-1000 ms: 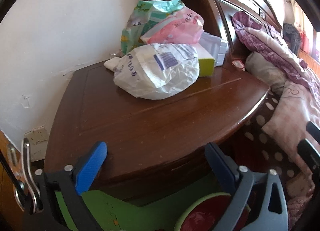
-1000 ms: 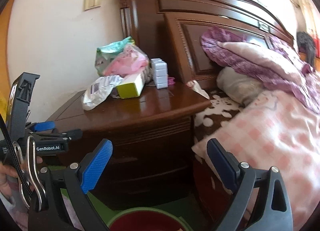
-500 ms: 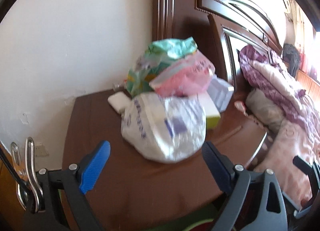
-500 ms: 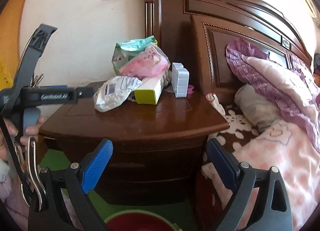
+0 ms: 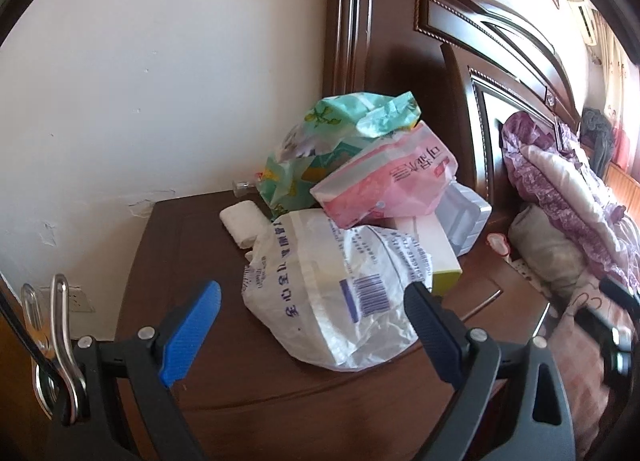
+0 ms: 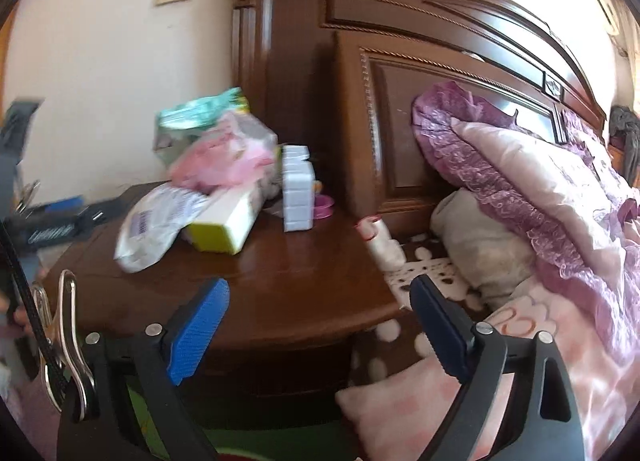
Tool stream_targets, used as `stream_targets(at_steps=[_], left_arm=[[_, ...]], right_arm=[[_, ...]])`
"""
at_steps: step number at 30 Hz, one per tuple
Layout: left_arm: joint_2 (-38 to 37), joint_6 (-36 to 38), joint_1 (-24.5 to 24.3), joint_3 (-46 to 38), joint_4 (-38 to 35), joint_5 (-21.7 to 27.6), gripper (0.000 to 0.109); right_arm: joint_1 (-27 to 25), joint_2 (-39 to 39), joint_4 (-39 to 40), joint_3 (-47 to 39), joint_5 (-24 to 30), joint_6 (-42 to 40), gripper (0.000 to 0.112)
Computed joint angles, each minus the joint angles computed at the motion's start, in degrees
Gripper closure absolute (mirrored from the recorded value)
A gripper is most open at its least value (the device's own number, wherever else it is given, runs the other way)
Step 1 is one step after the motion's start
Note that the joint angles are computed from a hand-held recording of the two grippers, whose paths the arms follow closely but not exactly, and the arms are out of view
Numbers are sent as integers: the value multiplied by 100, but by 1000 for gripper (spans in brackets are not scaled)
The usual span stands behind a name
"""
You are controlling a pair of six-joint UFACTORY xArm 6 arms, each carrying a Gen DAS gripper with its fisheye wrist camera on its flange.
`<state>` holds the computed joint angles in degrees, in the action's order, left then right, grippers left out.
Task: Collect trash
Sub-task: 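Reach the right gripper to the white red-trimmed cloth and close on it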
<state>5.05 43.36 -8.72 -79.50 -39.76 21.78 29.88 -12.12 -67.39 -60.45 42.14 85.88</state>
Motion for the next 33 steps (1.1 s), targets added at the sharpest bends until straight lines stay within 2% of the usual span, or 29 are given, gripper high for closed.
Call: stream_targets(at_steps=[6, 8, 12, 15, 24, 27, 31, 33], left_arm=[[94, -186, 125, -73, 42, 14, 13], [113, -232, 155, -100, 8, 20, 13], [143, -333, 205, -147, 54, 42, 13], [163, -390, 249, -184, 84, 59, 13], [324, -687, 388, -370, 250, 82, 13], [344, -726, 419, -402, 261, 114, 13], [395, -893, 472, -461, 361, 87, 13], [426, -1017, 483, -476, 462, 46, 13]], right_arm=[[-767, 394, 563, -427, -353, -445, 31], [-1045, 632, 964, -662, -495, -784, 35], [-1440, 1125, 1844, -1098, -704, -1519, 36], [-1666, 1475, 2424, -1355, -817, -1905, 36], [-1969, 2197, 3305, -1928, -663, -2570, 55], [-2018, 2320, 3520, -2039, -615, -2730, 66], [-2033, 2435, 3541, -2137, -566, -2863, 96], [-2007, 2463, 3319, -2163, -510, -2743, 102]])
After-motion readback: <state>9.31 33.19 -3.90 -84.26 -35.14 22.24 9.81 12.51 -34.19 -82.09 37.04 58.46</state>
